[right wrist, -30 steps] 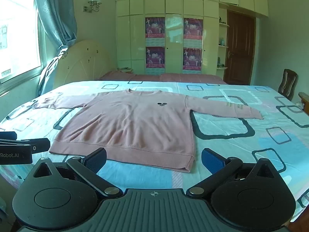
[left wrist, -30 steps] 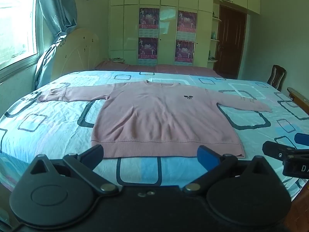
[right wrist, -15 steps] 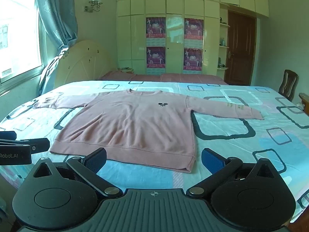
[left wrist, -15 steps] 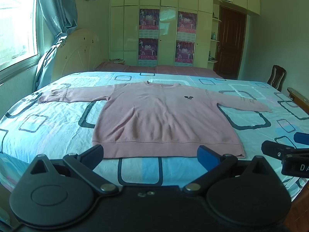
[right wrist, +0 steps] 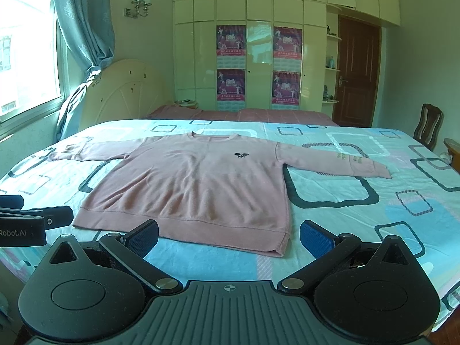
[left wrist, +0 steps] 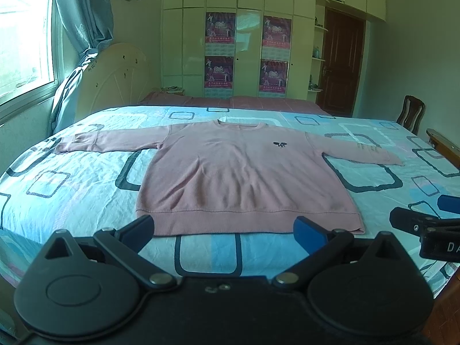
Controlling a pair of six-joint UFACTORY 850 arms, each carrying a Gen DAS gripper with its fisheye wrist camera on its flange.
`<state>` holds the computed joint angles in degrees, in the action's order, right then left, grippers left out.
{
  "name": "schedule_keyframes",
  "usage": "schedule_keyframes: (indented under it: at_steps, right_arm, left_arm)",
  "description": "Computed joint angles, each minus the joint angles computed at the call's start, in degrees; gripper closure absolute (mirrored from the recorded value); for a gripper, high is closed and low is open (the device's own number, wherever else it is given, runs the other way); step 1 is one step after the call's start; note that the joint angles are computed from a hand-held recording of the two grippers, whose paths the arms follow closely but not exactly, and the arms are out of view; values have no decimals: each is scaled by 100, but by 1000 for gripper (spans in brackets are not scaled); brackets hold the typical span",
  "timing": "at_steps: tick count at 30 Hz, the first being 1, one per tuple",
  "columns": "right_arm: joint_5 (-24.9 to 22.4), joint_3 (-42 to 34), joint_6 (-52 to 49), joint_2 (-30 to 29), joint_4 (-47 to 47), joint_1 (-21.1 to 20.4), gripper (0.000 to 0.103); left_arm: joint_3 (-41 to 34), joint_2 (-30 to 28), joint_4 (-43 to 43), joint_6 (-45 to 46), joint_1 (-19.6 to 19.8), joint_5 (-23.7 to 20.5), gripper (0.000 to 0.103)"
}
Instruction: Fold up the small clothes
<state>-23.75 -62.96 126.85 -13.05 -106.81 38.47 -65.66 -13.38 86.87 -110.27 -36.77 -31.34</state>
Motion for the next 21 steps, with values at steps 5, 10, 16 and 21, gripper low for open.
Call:
schedule_keyframes:
  at_steps: [5, 10, 16, 21]
  right_arm:
    - [23, -11, -6, -2, 0, -6, 0]
    - [58, -10, 14, 7, -24, -26, 0]
    - [70, -3, -7, 17, -22, -35, 0]
    - [62, -2, 14, 14, -39, -32, 0]
  left_arm:
    - [-11, -6, -2, 11, 2, -10, 1]
    - [-9, 2, -13, 33, 15, 3, 1]
    - [2, 13, 10, 21, 27, 15, 1]
    - [3, 15, 14, 13, 24, 2, 1]
